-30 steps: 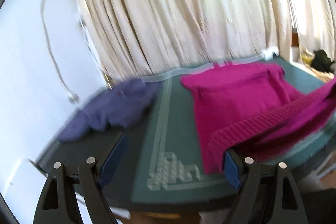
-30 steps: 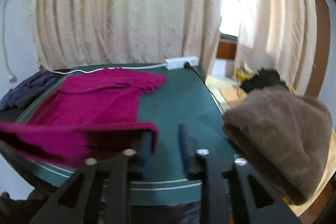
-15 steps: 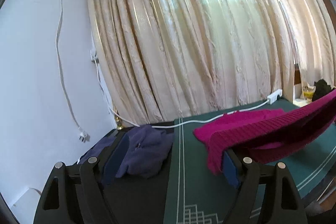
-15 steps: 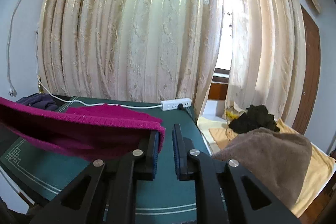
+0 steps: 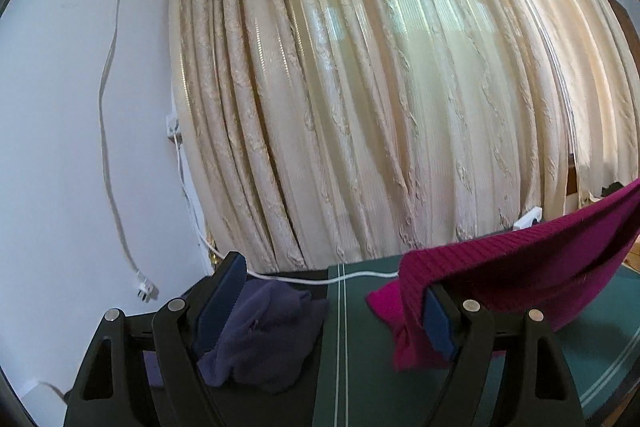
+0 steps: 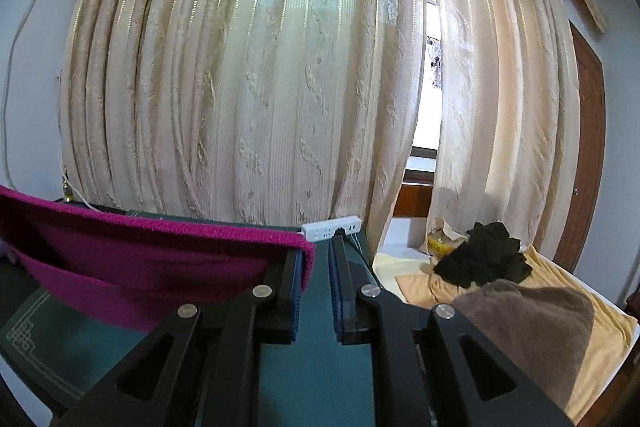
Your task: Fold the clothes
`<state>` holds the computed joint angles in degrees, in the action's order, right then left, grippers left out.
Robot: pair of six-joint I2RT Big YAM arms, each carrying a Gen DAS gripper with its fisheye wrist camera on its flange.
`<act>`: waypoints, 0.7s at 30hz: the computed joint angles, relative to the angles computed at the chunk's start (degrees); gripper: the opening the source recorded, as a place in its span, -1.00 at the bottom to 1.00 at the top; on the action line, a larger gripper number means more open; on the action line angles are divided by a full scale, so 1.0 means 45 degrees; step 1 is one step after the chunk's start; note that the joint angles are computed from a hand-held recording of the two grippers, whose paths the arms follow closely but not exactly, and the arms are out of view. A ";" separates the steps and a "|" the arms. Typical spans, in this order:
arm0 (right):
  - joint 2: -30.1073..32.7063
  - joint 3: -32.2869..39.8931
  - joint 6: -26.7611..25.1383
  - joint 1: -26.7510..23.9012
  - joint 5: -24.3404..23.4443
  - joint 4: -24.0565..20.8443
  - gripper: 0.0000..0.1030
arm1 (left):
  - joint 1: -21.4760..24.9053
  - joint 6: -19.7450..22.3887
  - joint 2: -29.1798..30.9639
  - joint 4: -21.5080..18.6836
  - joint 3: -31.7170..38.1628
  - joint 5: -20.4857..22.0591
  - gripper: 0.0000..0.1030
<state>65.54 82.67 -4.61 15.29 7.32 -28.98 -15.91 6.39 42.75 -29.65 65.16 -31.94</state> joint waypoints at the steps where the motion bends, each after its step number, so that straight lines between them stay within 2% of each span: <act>1: 0.0233 0.0255 0.0003 0.0042 0.0067 0.0001 -0.74 | 0.0208 0.0077 0.0241 0.0136 0.0186 0.0214 0.60; 8: 0.2753 0.3421 0.0464 -0.0139 -0.0078 -0.0982 -0.74 | 0.1837 0.0409 0.2494 0.0685 0.2081 0.2022 0.60; 12: 0.4515 0.5583 0.0656 -0.0240 -0.0018 -0.1753 -0.73 | 0.2764 0.0453 0.4178 0.0603 0.3538 0.2923 0.60; 17: 0.7107 0.8765 0.0876 0.0022 0.0414 -0.3063 -0.74 | 0.3247 0.0132 0.6471 0.0150 0.5307 0.3285 0.60; 21: 0.9438 1.1842 0.1026 0.0292 0.0777 -0.4596 -0.73 | 0.3402 -0.0167 0.8223 -0.0459 0.6629 0.3345 0.60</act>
<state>108.01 135.96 0.01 16.60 10.81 -49.66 -0.61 5.64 79.76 -31.71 94.99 -16.89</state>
